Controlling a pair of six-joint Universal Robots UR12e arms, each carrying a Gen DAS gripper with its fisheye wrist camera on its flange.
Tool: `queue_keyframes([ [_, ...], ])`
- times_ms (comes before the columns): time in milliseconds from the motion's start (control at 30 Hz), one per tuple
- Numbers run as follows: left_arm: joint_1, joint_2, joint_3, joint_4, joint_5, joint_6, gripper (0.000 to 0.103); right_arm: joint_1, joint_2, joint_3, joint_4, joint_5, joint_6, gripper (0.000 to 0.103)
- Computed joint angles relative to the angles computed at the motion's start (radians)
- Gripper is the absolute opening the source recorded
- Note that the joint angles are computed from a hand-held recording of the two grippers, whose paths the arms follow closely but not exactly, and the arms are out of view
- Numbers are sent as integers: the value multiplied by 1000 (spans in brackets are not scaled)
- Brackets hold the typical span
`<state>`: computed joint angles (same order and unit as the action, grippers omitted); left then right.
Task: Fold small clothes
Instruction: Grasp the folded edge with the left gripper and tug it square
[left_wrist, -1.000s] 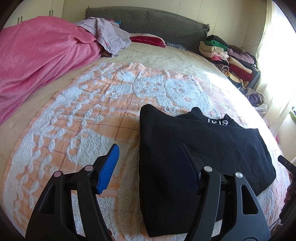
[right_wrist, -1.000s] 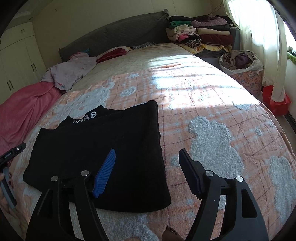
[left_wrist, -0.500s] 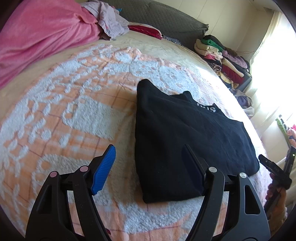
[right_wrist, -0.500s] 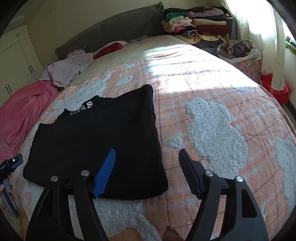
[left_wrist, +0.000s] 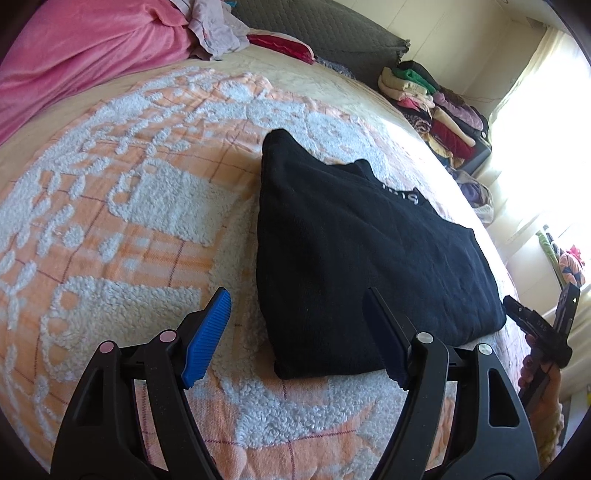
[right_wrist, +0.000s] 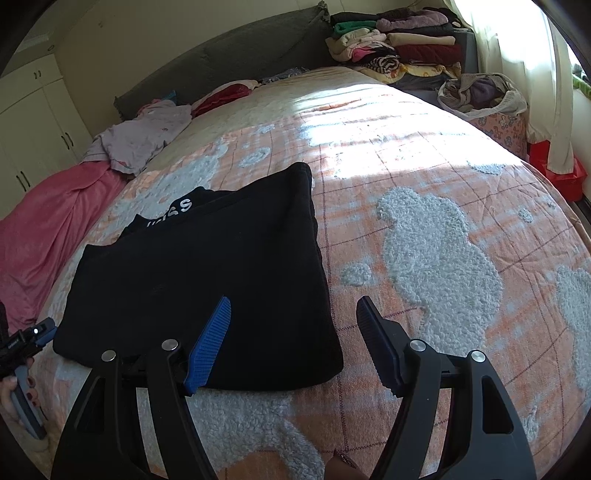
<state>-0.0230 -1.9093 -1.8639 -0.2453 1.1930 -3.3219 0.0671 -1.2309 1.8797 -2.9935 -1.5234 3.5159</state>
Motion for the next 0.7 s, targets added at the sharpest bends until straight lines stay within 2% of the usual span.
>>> queue_keyframes([
  [200,2,-10,6,-36,-36,10,66,1,11,-8,9,6,15,60],
  [267,-3,-14,12,-59,-31,24,65,-3,16,-8,4,23,31,49],
  [300,-5,-15,13,-63,-22,26,61,-5,17,-7,3,30,34,46],
  [333,-5,-15,13,-62,-23,25,53,-4,18,-8,6,24,39,44],
  [367,-2,-15,12,-58,-37,22,46,-4,19,-7,3,24,44,39],
  [400,4,-17,11,-60,-70,21,32,-6,19,-5,-4,32,48,37],
  [433,6,-18,13,-70,-83,25,27,-7,18,-3,-10,33,53,34],
  [500,5,-16,13,-82,-85,36,22,-6,14,2,-22,28,51,28],
  [567,8,-13,8,-75,-95,37,18,-4,7,7,-30,19,37,11],
  [700,13,2,2,-97,-107,50,15,-6,-9,19,-54,15,39,9],
])
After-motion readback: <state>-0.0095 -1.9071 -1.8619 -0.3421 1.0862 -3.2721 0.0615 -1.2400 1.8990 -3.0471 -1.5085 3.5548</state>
